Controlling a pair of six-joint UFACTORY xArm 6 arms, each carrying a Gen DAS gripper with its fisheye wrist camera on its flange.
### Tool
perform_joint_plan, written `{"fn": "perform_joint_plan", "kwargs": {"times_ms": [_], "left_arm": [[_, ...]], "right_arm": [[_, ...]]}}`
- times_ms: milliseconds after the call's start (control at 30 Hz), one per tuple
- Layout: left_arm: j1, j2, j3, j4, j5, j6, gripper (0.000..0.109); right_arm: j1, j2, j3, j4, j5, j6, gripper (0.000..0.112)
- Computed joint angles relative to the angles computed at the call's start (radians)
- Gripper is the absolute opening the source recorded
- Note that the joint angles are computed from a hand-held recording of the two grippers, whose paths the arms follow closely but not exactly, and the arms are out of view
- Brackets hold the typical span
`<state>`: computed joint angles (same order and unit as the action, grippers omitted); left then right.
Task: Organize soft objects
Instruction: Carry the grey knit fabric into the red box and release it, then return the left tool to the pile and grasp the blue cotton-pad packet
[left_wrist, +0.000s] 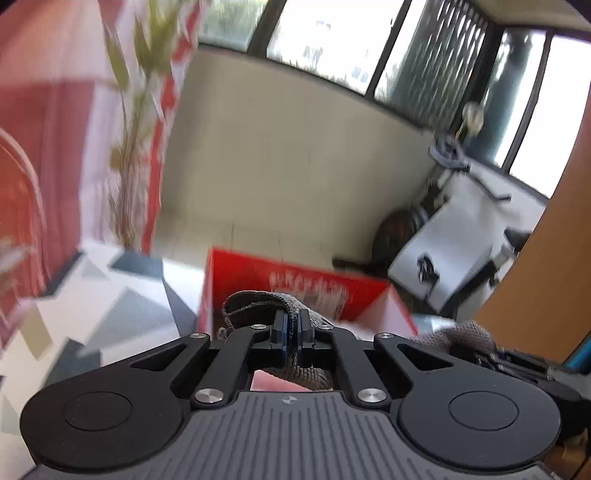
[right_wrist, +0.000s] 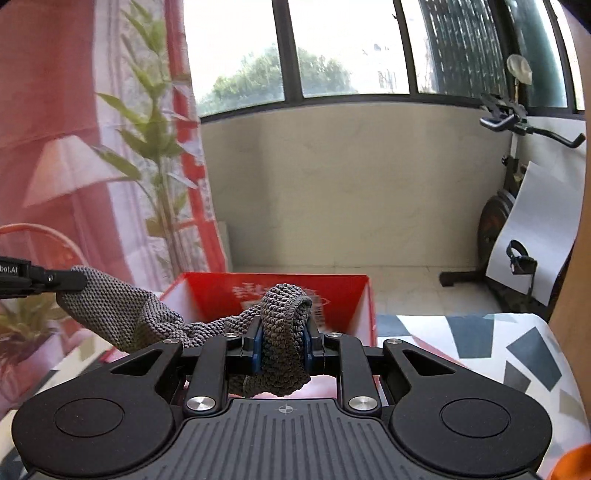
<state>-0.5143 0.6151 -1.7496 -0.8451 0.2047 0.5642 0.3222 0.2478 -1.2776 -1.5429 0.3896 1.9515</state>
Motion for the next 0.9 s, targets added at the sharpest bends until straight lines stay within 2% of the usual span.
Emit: {"fn": "perform_joint_plan", "kwargs": {"times_ms": [67,200,367,500,567,633,667,700,800,900], "left_arm": [[0.019,0.073,-0.091,0.189,0.088,-0.180,0.006],[0.040,0.188,-0.241,0.379,0.220,-0.357,0.006],[0.047,0.266,-0.356,0.422,0.320,-0.379,0.006],[0.043,0.271,-0.356,0.392,0.324,-0.330,0.007],[0.040,0.245,-0.315,0.404,0.292,-0.310,0.012],[0.041,0.223,-0.289,0.383,0.278,-0.278,0.030],[0.043,0.201,-0.259,0.353,0.264,-0.252,0.044],[0.043,0.173,-0.218,0.321,0.236,-0.220,0.052],[0.038,0.089,-0.095,0.266,0.157,-0.151,0.053],[0.031,0.005,0.028,0.177,0.106,-0.054,0.053]], "right_arm": [[-0.029,0.058,-0.047,0.117,-0.035,-0.119,0.019],[-0.058,0.160,-0.121,0.341,-0.088,-0.313,0.019],[-0.043,0.263,-0.217,0.554,-0.053,-0.530,0.019],[-0.017,0.314,-0.290,0.575,0.047,-0.597,0.023],[-0.014,0.298,-0.272,0.517,0.065,-0.529,0.031],[-0.008,0.271,-0.244,0.446,0.078,-0.440,0.038],[-0.006,0.250,-0.222,0.409,0.083,-0.393,0.040],[-0.004,0.224,-0.194,0.368,0.083,-0.341,0.043],[0.003,0.141,-0.105,0.245,0.044,-0.180,0.049],[0.016,0.068,-0.021,0.178,-0.006,-0.091,0.050]]}}
